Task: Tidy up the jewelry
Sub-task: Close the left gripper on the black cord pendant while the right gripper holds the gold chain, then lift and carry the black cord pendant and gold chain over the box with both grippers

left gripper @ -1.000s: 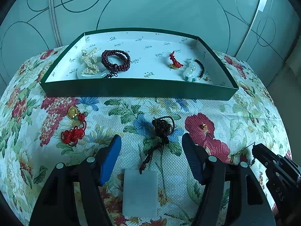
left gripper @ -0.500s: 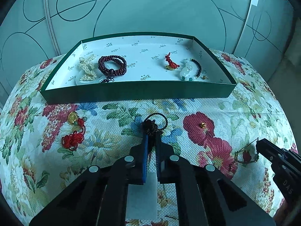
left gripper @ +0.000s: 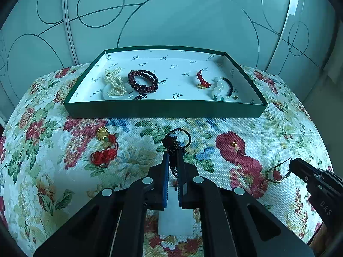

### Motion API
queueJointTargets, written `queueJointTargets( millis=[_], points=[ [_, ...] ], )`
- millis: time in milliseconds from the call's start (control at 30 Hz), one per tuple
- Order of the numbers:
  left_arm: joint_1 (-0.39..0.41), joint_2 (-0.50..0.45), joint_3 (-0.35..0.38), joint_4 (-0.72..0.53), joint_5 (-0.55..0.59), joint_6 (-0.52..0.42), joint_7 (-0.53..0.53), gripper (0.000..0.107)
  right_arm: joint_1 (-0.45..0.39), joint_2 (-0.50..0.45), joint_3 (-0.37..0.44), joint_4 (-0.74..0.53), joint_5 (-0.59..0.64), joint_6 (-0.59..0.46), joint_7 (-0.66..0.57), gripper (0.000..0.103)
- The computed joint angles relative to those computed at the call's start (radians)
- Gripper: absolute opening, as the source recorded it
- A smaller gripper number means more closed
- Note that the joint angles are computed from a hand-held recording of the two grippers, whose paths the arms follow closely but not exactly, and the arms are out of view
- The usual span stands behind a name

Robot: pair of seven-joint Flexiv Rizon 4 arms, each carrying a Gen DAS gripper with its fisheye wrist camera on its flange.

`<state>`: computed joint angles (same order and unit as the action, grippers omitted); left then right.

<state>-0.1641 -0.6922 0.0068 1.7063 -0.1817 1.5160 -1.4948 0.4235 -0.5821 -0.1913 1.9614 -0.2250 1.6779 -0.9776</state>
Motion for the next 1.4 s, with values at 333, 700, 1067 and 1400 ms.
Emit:
queueJointTargets(
  millis=[333,700,1067,1400],
  points=[
    [0.074,0.057,-0.066,0.083,-0.018,0.062,0.031,0.006,0.089,0.045,-0.078,0.035,0.0,0.015,0.003,0.009],
    [0.126,0.126,-0.118,0.165,-0.045,0.119,0.062,0.006,0.19,0.088,-0.16,0.07,0.007,0.033,-0.002,0.009],
    [0.148,0.19,-0.129,0.231,-0.052,0.154,0.063,0.006,0.274,0.127,-0.218,0.101,0.027,0.048,-0.019,0.009],
    [0.201,0.231,-0.176,0.259,-0.048,0.188,0.074,0.006,0.294,0.139,-0.222,0.084,0.04,0.049,-0.033,0.009]
  ],
)
